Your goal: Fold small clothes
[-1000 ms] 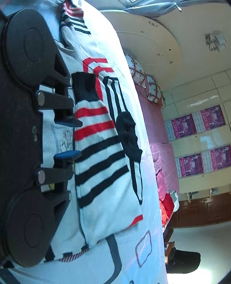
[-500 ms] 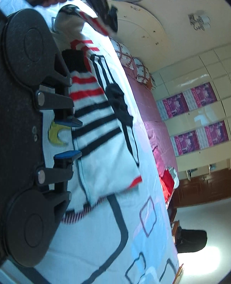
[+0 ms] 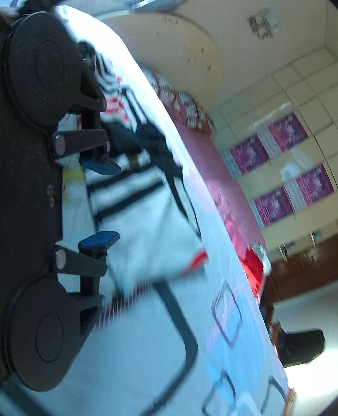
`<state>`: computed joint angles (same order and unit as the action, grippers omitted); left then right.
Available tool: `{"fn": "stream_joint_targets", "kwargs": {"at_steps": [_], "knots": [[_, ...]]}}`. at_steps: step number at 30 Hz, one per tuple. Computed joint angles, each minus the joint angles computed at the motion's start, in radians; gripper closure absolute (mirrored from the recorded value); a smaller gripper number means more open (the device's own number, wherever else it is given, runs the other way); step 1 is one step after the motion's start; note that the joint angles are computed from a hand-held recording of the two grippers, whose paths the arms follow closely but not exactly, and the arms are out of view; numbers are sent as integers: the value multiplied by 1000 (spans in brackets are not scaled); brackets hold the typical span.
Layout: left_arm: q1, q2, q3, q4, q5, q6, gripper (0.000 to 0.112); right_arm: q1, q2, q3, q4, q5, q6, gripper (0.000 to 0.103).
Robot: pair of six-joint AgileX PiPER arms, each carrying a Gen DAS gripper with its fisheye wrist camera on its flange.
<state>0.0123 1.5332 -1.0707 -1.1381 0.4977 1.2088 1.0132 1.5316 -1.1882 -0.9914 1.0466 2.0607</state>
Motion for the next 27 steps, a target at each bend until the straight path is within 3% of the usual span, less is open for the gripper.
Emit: {"fn": "stream_joint_targets", "kwargs": {"at_steps": [3, 5, 7, 10, 11, 12, 13, 14, 16, 18, 21, 24, 27], "knots": [[148, -46, 106, -133, -7, 177, 63, -102, 74, -41, -21, -219, 17, 55], [217, -8, 125, -205, -30, 275, 63, -167, 140, -84, -9, -329, 15, 55], [255, 45, 101, -181, -47, 255, 63, -244, 200, -115, 39, -455, 16, 55], [282, 124, 34, -135, -48, 198, 63, -308, 292, -184, 111, -507, -4, 55], [280, 159, -4, -81, -35, 143, 63, -312, 310, -207, 107, -504, -13, 60], [272, 193, -40, -28, -34, 84, 63, -314, 329, -241, 130, -486, -63, 78], [268, 218, -61, -15, -37, 59, 63, -315, 349, -283, 172, -463, -147, 88], [266, 234, -73, -26, -35, 58, 63, -313, 363, -318, 205, -436, -218, 91], [257, 259, -89, -55, -45, 69, 64, -286, 359, -344, 157, -376, -242, 94], [258, 274, -89, -102, -51, 96, 78, -236, 329, -346, 37, -278, -221, 94], [273, 301, -103, -143, -17, 102, 79, -168, 253, -285, -95, -128, -140, 94], [271, 315, -105, -174, -15, 123, 79, -198, 244, -254, 30, -153, -237, 94], [282, 328, -122, -164, 7, 113, 79, -192, 244, -229, 22, -167, -214, 94]]}}
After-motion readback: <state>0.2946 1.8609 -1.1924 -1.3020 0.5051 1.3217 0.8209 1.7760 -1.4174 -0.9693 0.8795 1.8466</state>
